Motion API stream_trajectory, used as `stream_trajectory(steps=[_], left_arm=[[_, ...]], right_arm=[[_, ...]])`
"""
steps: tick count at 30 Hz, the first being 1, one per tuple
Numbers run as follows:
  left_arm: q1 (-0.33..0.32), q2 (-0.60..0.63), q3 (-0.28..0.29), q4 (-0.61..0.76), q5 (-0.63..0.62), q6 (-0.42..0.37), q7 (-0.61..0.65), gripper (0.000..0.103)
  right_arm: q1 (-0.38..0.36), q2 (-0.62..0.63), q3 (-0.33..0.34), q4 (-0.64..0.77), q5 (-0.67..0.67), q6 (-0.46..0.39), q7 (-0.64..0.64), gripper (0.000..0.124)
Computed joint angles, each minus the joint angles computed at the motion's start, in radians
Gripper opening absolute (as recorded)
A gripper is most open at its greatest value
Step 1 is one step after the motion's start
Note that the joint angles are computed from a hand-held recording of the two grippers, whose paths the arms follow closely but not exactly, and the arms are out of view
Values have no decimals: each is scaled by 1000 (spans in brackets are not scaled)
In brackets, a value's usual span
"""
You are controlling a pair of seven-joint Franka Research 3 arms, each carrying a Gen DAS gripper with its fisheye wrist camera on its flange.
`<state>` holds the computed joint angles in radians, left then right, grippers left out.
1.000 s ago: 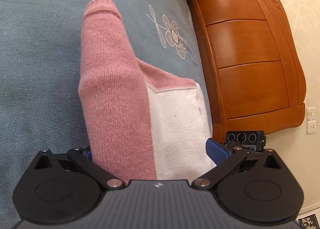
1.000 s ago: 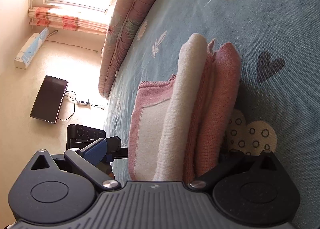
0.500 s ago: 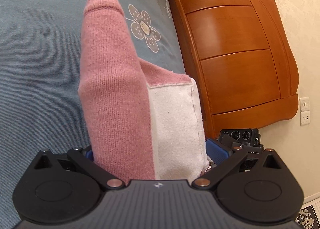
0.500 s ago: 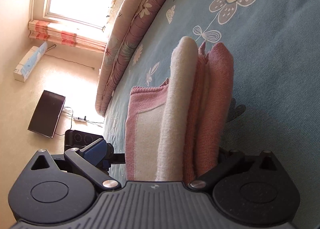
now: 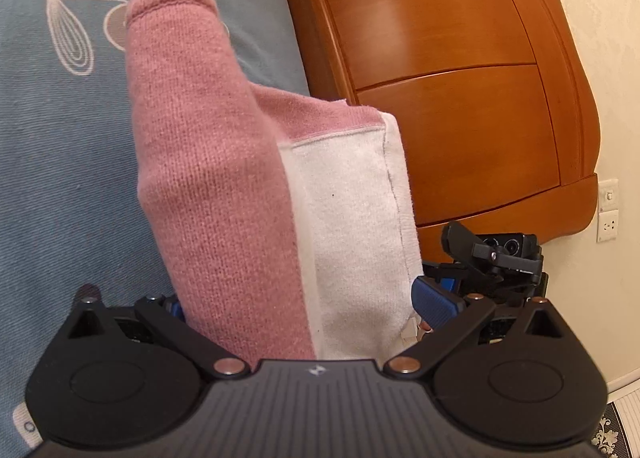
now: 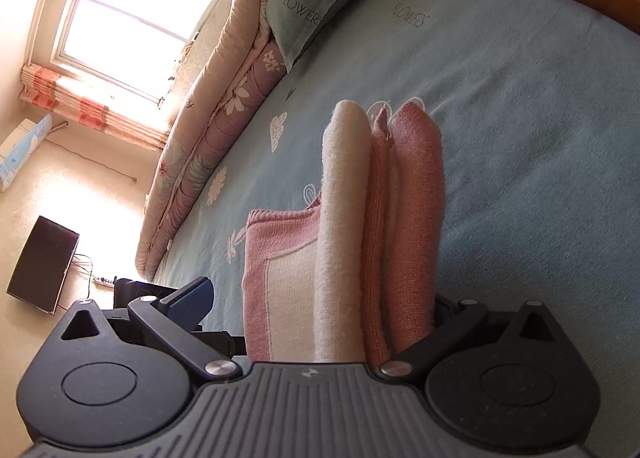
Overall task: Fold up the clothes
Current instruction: 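Lift the sweater edge with both tools and fold it over the sweater, then open both tools to release the folded sweater on the bedspread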
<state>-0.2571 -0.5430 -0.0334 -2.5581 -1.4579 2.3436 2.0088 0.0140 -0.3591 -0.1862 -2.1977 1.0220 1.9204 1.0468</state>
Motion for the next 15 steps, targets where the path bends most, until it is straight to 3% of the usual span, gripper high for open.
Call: stream_trajectory(steps=[6,10,13,15], left_arm=[[-24,89,-48,30,-70,41,41,101],[-30,82,-78,-2,-44,76,41,101],[-29,6,-91,-52,91,105,-19,101],[-25,-67,-108,-93,227,133,-81,101]], right_arm=[[-32,83,-10,53,-29,18,-4,103],[-51,95,1,23,-32,66,-3,103],[-60,66,11,-19,-38,141,-7,103],[-67,24,34,-50,-98,240,-16,103]])
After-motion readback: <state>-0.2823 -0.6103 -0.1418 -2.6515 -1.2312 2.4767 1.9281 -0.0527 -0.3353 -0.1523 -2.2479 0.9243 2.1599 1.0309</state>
